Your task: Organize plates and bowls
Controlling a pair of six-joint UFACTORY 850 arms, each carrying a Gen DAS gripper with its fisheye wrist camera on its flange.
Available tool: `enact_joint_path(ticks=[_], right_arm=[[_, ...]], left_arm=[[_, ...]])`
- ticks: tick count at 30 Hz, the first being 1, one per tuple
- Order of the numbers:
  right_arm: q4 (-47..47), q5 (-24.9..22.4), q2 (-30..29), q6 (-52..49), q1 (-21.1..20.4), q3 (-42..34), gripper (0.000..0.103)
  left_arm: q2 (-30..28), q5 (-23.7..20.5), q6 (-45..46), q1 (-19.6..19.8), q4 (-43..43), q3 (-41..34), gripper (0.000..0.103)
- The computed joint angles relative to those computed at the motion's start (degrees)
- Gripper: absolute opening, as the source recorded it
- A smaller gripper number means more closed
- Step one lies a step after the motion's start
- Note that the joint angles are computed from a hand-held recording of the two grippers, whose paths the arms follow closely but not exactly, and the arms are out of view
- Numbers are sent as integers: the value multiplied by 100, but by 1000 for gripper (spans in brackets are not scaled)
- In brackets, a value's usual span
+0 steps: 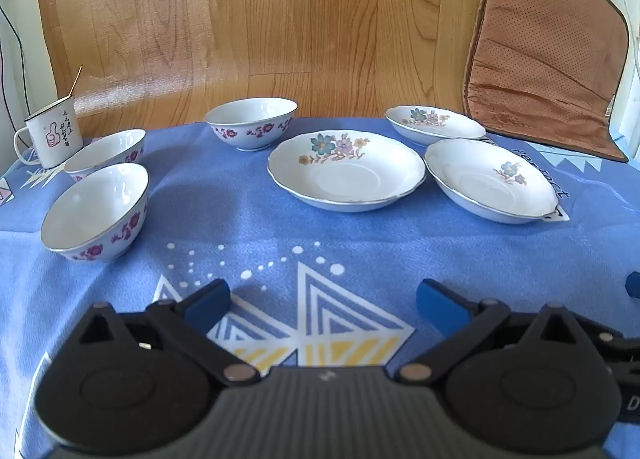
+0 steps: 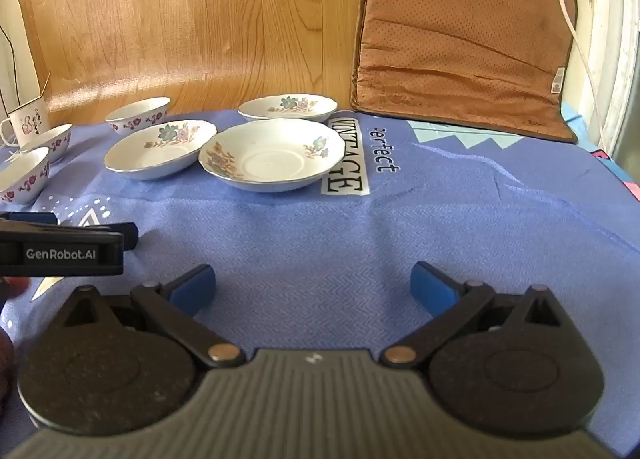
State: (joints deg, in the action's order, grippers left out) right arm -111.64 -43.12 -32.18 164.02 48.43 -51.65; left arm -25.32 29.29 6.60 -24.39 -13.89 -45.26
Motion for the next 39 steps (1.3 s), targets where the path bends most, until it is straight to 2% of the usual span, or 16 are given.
enact_joint_path(ticks=[7, 12, 16, 18, 24, 28, 34, 39], right_arm=[[185, -15, 32, -255, 31, 13, 103], [-201, -125, 92, 313, 26, 156, 103], [-482, -284, 117, 776, 49, 280, 103], [-398, -387, 103, 834, 97, 280, 103], [-197, -867, 41, 504, 304, 256, 103], [-132, -948, 36, 520, 331, 258, 103], [35, -1169, -22, 358, 410, 219, 102], [45, -1147, -46, 211, 409, 180, 99]], left_arm=[[84, -98, -40, 68, 152, 45, 103], [85, -93, -166, 156, 420, 56, 103], [82, 26, 59, 44, 108, 104, 103], [112, 129, 79, 28, 78, 158, 103], [255, 1208, 191, -97, -76, 574, 101], [289, 1652, 432, -208, -193, 718, 99], [327, 1727, 418, -198, -154, 763, 99], [330, 1712, 259, -146, -37, 780, 99]])
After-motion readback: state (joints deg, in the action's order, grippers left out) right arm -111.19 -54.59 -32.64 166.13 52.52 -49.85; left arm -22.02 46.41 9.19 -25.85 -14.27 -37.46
